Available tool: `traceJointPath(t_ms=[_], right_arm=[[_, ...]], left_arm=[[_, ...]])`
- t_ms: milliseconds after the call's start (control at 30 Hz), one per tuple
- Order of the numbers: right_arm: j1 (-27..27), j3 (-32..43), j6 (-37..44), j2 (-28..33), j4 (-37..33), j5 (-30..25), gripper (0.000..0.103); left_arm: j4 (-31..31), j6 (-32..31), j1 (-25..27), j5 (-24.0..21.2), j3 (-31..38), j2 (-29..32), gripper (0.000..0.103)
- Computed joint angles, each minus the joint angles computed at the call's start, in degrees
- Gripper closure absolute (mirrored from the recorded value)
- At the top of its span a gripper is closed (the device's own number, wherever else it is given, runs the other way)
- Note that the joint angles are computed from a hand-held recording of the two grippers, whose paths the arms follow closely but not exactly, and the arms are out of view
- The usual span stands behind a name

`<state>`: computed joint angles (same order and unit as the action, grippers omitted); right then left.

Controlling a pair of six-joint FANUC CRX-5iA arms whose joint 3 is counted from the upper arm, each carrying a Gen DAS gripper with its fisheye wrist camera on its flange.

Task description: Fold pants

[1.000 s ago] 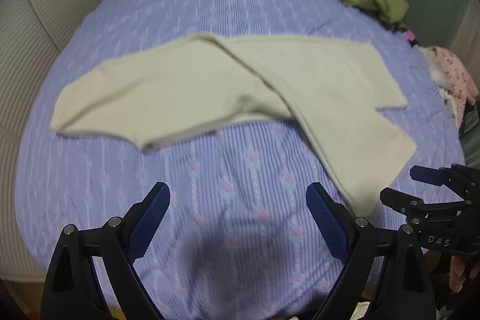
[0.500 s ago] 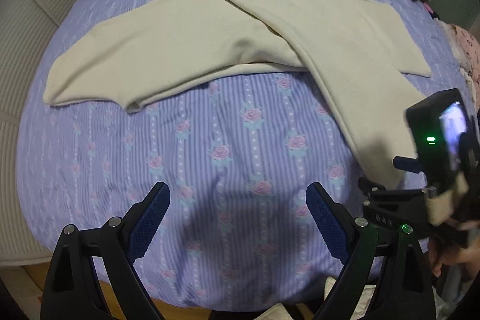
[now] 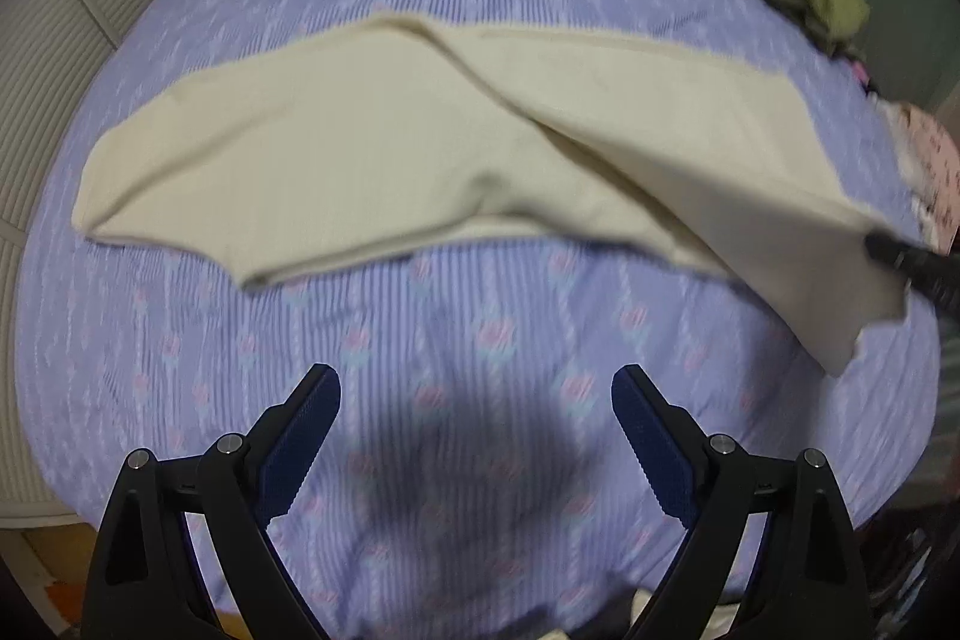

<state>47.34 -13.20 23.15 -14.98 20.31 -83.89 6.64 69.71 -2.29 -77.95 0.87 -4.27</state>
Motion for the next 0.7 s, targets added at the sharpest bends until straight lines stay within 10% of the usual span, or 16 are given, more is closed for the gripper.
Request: traceJointPath(t_ms=[367, 700], right_arm=[[-16.4, 7.6, 15.3, 7.8, 12.3, 5.8, 0.096], [-29.8, 12.7, 23.8, 19.4, 7.6, 13.3, 0.097]], left_arm=[[-0.5, 4.4, -9.5, 3.9, 12.0, 8.6, 0.01], [-4.8, 10.8, -17.1, 4.6, 23.3, 19.1, 0.01]])
